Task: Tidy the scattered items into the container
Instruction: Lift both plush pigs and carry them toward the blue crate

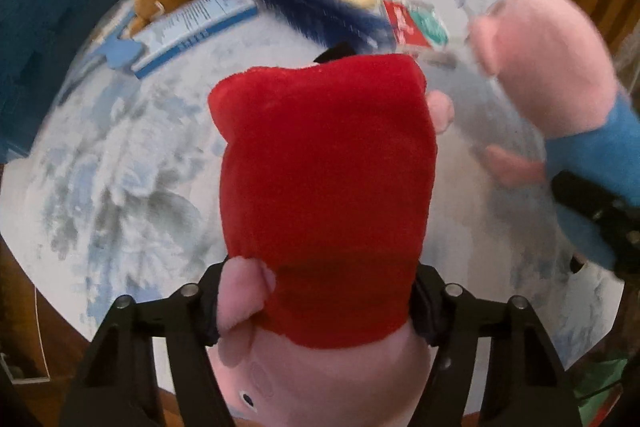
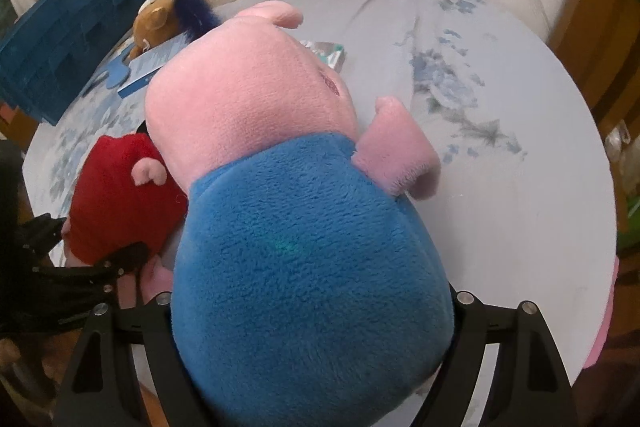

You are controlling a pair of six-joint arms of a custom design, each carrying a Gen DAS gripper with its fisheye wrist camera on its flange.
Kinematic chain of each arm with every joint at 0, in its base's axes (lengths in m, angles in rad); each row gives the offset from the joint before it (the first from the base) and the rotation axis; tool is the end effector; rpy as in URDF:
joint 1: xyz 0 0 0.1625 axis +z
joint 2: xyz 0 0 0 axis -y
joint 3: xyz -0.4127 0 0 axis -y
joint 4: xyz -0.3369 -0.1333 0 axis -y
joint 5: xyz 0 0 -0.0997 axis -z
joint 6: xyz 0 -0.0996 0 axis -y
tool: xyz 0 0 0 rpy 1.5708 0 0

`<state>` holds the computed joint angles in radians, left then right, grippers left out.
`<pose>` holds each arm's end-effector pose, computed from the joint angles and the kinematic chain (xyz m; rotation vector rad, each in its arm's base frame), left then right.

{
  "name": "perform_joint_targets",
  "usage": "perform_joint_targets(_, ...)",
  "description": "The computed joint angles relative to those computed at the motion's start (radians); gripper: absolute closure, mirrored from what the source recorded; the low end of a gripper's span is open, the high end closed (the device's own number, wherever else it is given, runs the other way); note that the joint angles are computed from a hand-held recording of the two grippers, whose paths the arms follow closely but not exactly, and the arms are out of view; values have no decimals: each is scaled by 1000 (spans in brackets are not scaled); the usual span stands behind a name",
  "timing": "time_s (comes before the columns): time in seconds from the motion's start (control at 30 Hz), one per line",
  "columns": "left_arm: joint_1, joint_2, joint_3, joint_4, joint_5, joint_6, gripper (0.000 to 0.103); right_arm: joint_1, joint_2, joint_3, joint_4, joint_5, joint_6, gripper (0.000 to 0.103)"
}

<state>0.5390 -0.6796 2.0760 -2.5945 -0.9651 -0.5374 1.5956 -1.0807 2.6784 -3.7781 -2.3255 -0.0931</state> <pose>-0.2822 -0.3902 -0.0225 0.7396 2.3406 -0.2140 0.0727 -0.3068 0.1874 -0.1498 -2.2980 0.6876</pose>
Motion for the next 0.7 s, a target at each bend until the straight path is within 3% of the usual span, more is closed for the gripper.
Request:
perform_joint_targets(0.47, -47, -251, 67, 35, 129, -30, 34, 254, 27, -183, 184, -127, 79, 20)
perform_joint_targets(0.7, -9, -294, 21, 97, 199, -50, 34, 288, 48, -307, 234, -75, -6, 20)
